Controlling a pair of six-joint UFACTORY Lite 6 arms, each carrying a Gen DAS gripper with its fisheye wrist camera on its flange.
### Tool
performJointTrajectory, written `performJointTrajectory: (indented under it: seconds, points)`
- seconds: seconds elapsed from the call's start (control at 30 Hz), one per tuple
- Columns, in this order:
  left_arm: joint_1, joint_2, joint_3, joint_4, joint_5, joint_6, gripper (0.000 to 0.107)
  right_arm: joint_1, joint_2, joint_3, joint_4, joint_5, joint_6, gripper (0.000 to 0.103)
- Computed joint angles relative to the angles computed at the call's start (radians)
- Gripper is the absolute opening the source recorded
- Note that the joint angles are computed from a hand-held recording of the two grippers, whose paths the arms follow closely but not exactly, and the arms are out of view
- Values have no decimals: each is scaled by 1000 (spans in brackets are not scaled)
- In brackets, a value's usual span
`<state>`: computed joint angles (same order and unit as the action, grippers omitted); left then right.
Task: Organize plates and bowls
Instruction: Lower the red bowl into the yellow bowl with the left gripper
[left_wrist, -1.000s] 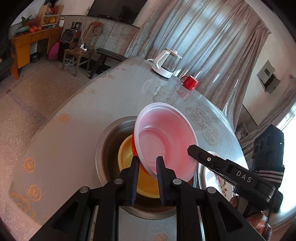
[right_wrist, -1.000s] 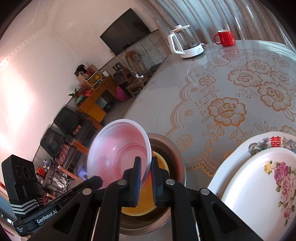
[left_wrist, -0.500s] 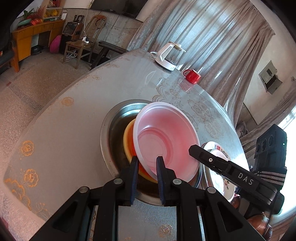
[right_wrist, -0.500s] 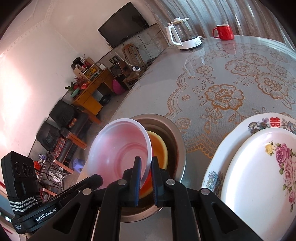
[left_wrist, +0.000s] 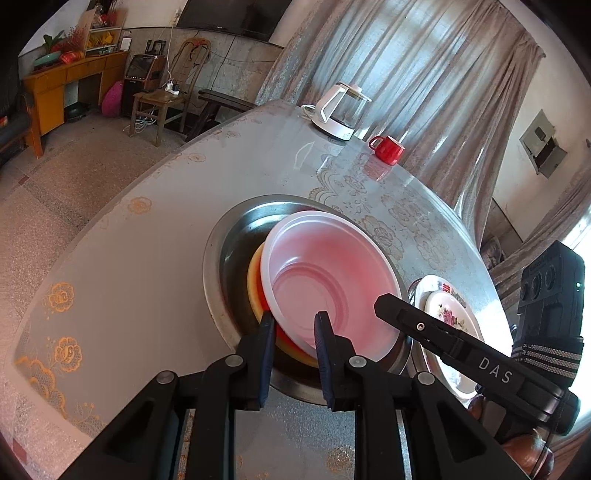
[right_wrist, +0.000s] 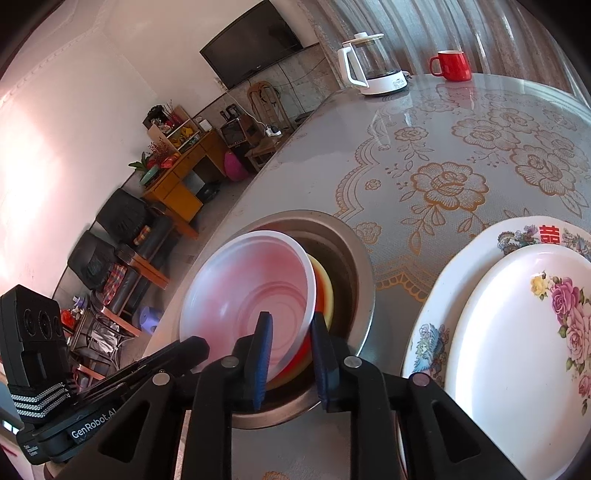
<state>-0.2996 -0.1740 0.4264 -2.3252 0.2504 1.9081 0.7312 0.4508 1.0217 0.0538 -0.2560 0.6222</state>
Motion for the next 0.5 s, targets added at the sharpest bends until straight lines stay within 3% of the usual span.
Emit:
performJointTrajectory:
  seconds: [0.23,0.5]
  points:
    - [-9,4,2,-65,-8,56,22,7,-13,-20,99,-10,-110,21]
    - [-82,-13,-5,-442,-60,406,25,38,-5,-23,326,-39,-368,19]
